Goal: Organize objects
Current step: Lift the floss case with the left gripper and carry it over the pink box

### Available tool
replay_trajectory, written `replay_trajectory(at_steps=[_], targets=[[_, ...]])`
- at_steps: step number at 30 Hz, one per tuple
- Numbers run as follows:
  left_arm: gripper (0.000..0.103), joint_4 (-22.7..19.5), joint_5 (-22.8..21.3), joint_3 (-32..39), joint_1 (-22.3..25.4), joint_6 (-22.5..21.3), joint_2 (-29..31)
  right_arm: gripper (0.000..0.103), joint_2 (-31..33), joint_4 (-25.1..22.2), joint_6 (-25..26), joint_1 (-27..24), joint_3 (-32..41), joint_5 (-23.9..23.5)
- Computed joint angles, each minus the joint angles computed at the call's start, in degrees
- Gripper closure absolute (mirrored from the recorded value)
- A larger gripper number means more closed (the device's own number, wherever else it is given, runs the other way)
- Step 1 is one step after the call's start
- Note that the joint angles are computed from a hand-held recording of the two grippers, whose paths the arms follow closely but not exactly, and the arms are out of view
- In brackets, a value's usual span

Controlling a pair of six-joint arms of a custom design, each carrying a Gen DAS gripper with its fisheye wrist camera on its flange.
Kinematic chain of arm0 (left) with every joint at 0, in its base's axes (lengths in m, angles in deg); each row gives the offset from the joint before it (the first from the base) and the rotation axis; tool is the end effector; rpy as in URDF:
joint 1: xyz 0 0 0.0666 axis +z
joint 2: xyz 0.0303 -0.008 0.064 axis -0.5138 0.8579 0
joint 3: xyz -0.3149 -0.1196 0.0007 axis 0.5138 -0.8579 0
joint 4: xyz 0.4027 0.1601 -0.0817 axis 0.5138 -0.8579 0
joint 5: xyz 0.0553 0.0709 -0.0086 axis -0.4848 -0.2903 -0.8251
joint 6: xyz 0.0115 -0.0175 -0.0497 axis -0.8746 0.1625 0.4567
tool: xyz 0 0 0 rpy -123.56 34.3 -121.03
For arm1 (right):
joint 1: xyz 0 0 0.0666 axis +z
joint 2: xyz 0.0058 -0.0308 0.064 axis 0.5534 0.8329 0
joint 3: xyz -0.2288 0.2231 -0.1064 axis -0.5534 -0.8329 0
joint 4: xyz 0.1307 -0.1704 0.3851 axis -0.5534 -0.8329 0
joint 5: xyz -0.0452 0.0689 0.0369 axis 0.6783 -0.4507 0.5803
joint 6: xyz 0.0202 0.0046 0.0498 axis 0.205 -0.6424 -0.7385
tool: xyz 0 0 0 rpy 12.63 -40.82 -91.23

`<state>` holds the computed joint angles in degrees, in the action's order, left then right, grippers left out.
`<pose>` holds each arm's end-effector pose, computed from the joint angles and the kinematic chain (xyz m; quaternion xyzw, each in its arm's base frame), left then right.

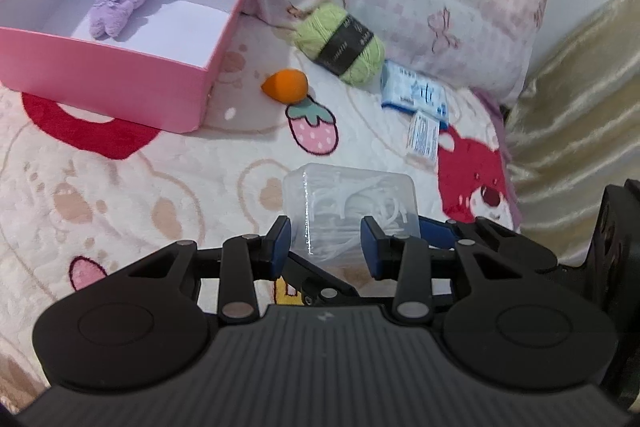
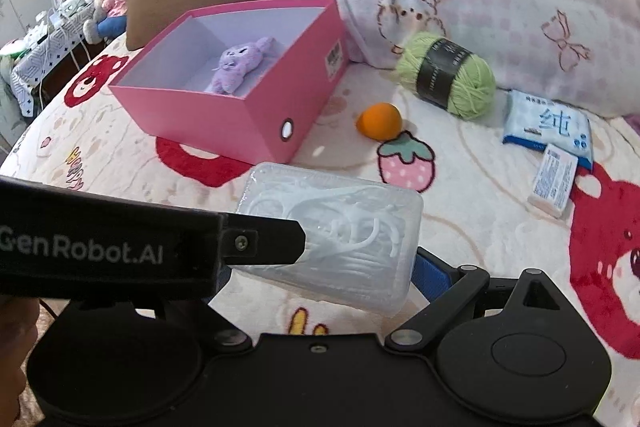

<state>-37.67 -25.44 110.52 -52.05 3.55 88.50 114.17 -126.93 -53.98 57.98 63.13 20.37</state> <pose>0.4741 -0.1906 0.4630 -0.0594 0.9345 -0.2307 0.2647 0.4973 0.2280 0.4578 -0.1380 0.9361 0.1288 0.2967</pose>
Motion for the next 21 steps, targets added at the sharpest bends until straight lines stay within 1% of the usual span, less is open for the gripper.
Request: replay_trajectory(at_steps=[5, 11, 14, 17, 21], targets=[[0.067, 0.09, -0.68, -0.29, 0.73, -1.03, -1.81, 0.006, 1.75, -2.32, 1.18, 1.19, 4.21, 0.89], [0.067, -0.98, -1.10, 0.60, 1.70, -2.54, -2.79, 0.006, 2.83, -3.12, 2.26, 2.67, 7.28, 2.48], [0.067, -0.70, -1.18, 0.30, 2.30, -1.86, -3.69, 0.006, 3.62, -3.77, 2.81, 3.28, 9.13, 3.13], [0.067, -1.85, -1.29, 0.80, 2.76, -2.39, -4.17, 0.006, 4.12, -4.26, 3.64, 3.87, 10.40, 3.39], [0.067, -2.15, -0.15, 0.43, 4.09, -2.70, -5.29, 0.006, 4.88, -4.46, 5.10, 4.76, 12.08, 3.77]])
